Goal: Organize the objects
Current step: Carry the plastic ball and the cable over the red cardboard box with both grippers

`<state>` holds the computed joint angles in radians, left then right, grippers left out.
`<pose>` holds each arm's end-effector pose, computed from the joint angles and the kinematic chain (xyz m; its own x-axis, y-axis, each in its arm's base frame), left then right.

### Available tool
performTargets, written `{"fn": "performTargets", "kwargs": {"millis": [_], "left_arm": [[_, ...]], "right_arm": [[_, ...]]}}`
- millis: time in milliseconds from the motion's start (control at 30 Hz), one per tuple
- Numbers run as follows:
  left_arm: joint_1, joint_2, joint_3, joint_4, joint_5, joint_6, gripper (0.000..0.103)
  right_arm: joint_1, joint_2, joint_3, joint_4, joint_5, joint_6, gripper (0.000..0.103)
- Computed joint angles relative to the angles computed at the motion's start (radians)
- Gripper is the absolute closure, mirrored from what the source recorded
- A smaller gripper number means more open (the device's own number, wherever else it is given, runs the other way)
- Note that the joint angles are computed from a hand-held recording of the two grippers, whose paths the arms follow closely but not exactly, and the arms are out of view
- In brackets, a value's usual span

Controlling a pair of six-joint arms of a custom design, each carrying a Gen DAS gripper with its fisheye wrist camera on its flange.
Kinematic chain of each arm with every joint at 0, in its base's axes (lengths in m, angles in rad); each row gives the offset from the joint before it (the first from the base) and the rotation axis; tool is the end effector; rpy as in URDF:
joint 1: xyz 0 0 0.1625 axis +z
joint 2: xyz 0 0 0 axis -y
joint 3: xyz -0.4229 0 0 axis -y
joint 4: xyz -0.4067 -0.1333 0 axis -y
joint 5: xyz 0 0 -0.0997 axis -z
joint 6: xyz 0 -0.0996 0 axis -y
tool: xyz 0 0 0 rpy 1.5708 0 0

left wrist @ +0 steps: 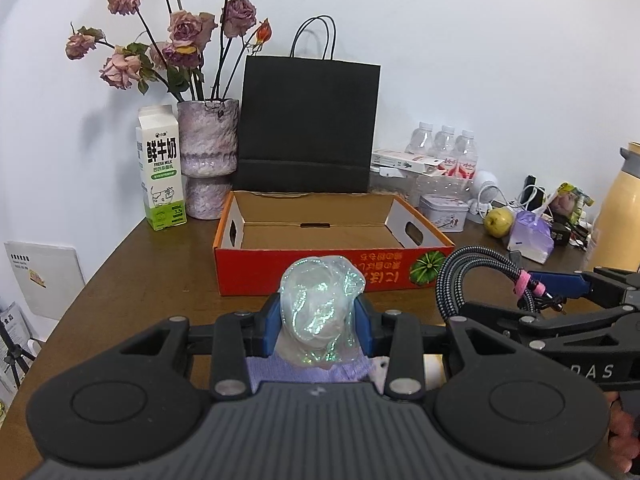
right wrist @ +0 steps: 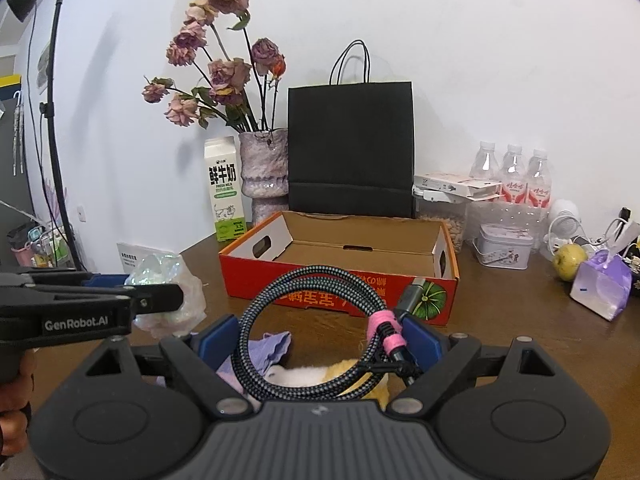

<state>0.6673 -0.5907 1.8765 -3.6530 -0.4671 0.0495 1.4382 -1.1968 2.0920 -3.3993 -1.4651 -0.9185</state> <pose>-0.3081 -0.5257 0.0476 -0.7519 -0.0198 -0.6590 0.5872 0.4343 -0.6831 0.0701 -0.5620 0.2600 -0.6677 -0.4400 0.6005 -0.7445 0.3958 -0.5377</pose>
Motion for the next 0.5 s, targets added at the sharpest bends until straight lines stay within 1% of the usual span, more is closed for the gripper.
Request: {"fn": "performTargets", "kwargs": {"millis": [300, 433, 500], "left_arm": [[0.061, 0.016, -0.132, 0.092, -0.039, 0.029, 0.065], [0.094, 0.026, -0.207, 0.174, -0.058, 0.015, 0.065], [0.107, 0.034, -0.245, 0.215, -0.056, 0.013, 0.065]], "right_arm": [[0.035, 0.088, -0.138, 0.048, -0.046, 0.025, 0.015], [0.050, 0.135, -0.213, 0.075, -0.072, 0.038, 0.015], [0.056, 0.158, -0.254, 0.094, -0.084, 0.043, 0.015]]}}
